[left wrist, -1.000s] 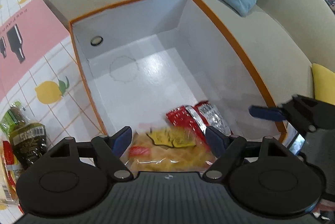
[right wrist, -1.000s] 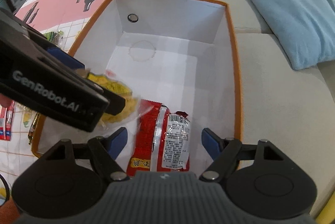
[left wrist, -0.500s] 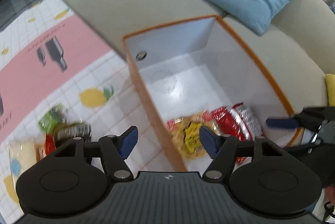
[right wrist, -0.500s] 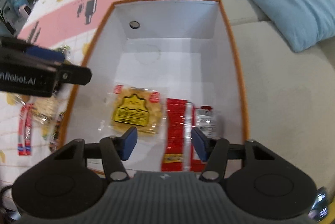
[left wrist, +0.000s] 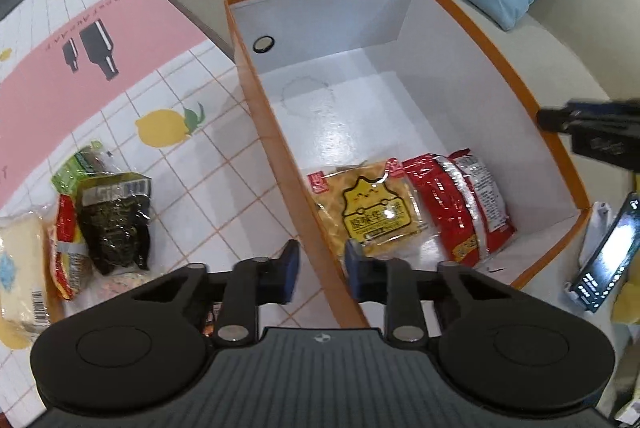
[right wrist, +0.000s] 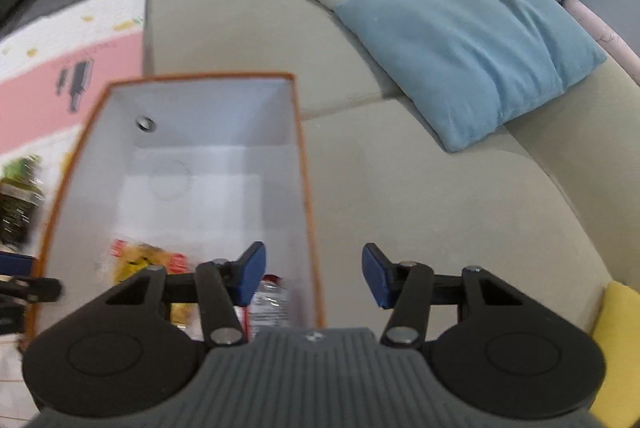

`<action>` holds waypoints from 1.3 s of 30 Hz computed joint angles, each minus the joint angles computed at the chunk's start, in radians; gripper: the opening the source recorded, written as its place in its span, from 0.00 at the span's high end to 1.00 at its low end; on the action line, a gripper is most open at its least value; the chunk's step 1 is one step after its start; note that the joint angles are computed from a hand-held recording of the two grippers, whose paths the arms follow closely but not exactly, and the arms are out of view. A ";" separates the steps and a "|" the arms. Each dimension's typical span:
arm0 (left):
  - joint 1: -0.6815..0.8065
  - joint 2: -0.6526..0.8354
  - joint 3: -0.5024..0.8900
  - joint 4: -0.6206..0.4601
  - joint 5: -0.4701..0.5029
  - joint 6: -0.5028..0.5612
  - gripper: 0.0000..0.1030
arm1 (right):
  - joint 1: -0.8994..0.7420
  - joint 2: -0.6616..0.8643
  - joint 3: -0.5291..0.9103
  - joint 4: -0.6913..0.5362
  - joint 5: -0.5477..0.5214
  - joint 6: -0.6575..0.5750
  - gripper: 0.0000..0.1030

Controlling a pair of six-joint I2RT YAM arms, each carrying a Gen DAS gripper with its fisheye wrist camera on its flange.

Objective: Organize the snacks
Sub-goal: 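Open both tools to release the snacks inside the orange box, then move both tools back over the remaining snacks on the table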

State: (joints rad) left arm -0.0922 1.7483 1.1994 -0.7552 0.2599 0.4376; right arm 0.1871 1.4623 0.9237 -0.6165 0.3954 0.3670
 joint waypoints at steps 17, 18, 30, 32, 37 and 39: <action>0.081 0.026 0.056 -0.054 -0.011 0.078 0.85 | 0.027 0.159 0.053 0.065 -0.069 0.019 0.99; 0.088 0.028 0.064 -0.065 -0.004 0.089 0.80 | 0.034 0.166 0.057 0.068 -0.055 0.006 0.99; 0.405 -0.082 0.138 -0.180 0.161 0.355 0.50 | 0.256 0.103 0.184 -0.006 0.008 0.154 0.70; 0.471 -0.073 0.177 -0.215 0.180 0.397 0.46 | 0.324 0.120 0.225 -0.013 0.009 0.203 0.69; 0.613 -0.008 0.299 -0.310 0.214 0.483 0.45 | 0.499 0.206 0.331 0.001 0.036 0.294 0.67; 0.661 0.023 0.333 -0.337 0.219 0.514 0.44 | 0.562 0.245 0.353 0.025 0.053 0.328 0.67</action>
